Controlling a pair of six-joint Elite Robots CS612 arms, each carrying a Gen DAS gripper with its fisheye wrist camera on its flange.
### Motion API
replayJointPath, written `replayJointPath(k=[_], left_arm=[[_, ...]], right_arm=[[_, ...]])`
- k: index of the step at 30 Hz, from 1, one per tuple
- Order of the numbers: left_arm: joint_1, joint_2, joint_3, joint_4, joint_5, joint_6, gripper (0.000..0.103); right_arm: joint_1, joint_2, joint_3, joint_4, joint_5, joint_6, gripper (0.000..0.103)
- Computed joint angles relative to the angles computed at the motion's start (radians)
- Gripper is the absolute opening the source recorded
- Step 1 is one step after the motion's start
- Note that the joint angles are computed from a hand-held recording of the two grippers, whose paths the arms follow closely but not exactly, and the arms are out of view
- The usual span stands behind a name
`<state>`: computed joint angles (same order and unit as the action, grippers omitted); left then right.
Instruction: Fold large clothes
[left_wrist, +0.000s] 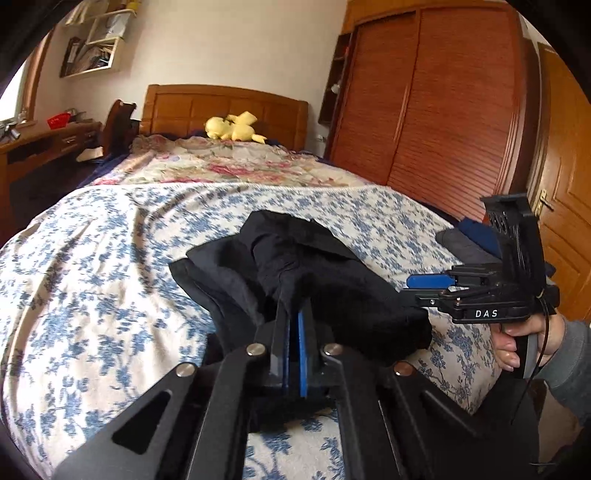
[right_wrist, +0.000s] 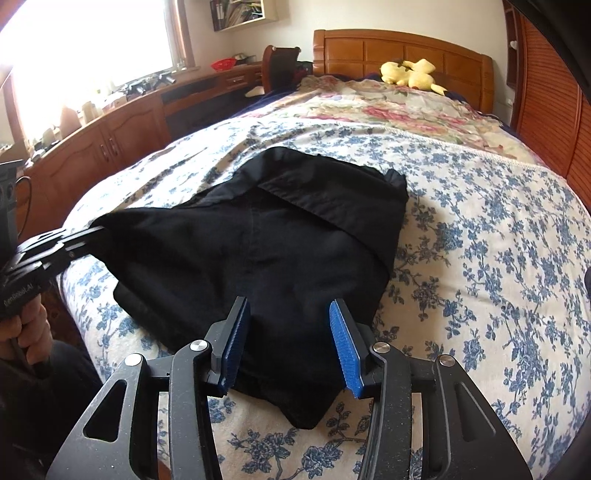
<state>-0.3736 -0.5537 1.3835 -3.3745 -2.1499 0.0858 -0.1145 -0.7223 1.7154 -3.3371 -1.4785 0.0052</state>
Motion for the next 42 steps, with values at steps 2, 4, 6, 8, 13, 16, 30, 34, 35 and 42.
replayJointPath(k=[2,4,6,8,13,16,30,34,35,42], left_arm=[[0.011,-0.004,0.004,-0.019,0.019,-0.017,0.001],[0.014,-0.01,0.024,-0.035,0.079,-0.019,0.001],[0.018,-0.013,0.038,-0.016,0.097,-0.014,0.001],[0.022,-0.012,0.046,0.013,0.094,-0.018,0.001],[0.011,-0.015,0.067,0.049,0.144,-0.009,0.002],[0.0,-0.018,0.083,0.062,0.183,0.001,0.002],[-0.017,-0.067,0.144,0.101,0.31,0.023,0.021],[-0.022,-0.071,0.151,0.129,0.339,0.029,0.026],[-0.022,-0.069,0.149,0.14,0.339,0.03,0.027],[-0.038,-0.057,0.121,0.219,0.357,0.056,0.031]], right_arm=[[0.003,0.0,-0.004,-0.016,0.022,-0.017,0.043],[0.008,0.002,-0.012,-0.022,0.042,-0.034,0.04],[0.013,0.007,-0.025,-0.015,0.062,-0.05,0.038],[0.02,0.016,-0.043,-0.001,0.079,-0.073,0.038],[0.024,0.041,-0.083,0.139,0.096,-0.129,0.037],[0.016,0.058,-0.088,0.169,0.128,-0.154,0.038],[-0.034,0.097,-0.159,0.075,0.128,-0.168,0.038],[-0.042,0.127,-0.2,0.07,0.11,-0.139,0.038],[-0.044,0.133,-0.204,0.057,0.111,-0.132,0.038],[-0.063,0.157,-0.215,0.038,0.15,-0.116,0.048]])
